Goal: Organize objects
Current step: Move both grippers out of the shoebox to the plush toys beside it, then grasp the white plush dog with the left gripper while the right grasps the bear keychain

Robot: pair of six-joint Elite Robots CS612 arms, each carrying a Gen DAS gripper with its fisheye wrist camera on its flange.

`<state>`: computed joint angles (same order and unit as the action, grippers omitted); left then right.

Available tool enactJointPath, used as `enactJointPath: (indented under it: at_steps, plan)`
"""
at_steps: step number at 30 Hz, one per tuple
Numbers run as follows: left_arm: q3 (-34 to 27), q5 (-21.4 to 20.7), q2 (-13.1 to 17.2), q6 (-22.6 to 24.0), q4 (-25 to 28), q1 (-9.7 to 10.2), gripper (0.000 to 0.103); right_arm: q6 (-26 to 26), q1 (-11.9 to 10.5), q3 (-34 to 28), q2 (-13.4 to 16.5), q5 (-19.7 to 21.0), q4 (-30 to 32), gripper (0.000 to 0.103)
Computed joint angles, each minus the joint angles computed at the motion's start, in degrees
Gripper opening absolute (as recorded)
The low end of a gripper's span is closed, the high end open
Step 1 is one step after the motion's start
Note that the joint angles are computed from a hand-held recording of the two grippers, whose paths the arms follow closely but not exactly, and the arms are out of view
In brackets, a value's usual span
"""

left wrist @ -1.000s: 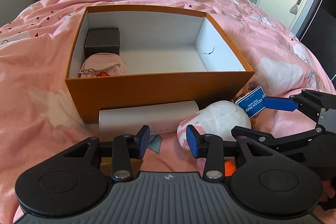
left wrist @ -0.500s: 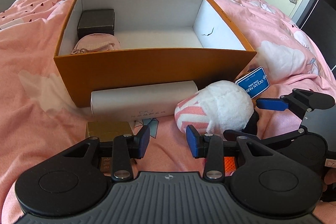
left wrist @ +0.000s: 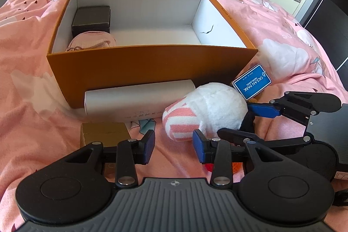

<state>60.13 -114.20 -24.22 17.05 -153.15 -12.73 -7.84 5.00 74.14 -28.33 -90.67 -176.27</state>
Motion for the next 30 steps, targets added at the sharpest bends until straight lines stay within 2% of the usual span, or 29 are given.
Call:
enactJointPath:
  at_steps: [4,7,11,14,17,19,23,25,30]
  plan:
    - [1.1,1.2,-0.5,4.1,-1.5,-0.22,0.046,-1.6,0.0,0.3,-0.4,1.8,-0.3,0.048]
    - [2.1,1.8,-1.1,7.1,-2.2,-0.23,0.046,-3.8,-0.4,0.4,-1.3,5.5,2.8,0.048]
    - [2.8,3.4,-1.5,9.5,-2.7,-0.2,0.04,-4.3,-0.9,-0.5,-1.4,10.6,5.3,0.049]
    - [2.7,6.0,-1.2,9.3,-3.3,-0.33,0.039,-4.0,-0.6,-2.2,-0.3,10.0,4.6,0.049]
    - [2.0,6.2,-1.0,9.0,-2.7,-0.1,0.041,-2.0,-0.5,-3.4,0.7,10.0,3.7,0.05]
    - [2.0,5.6,-1.0,10.4,-2.3,-0.05,0.046,0.1,-0.8,-3.7,1.0,11.1,2.8,0.051]
    - [2.2,4.5,-0.9,13.1,-2.5,-0.3,0.051,3.6,-1.3,-4.2,1.3,12.9,2.6,0.051]
    - [2.3,3.4,-0.7,15.2,-3.2,-0.5,0.052,3.8,-1.3,-4.3,1.4,13.1,2.7,0.051]
    - [2.7,4.4,-0.4,18.9,-4.7,-1.38,0.053,4.5,-1.2,-4.7,1.6,12.9,2.8,0.052]
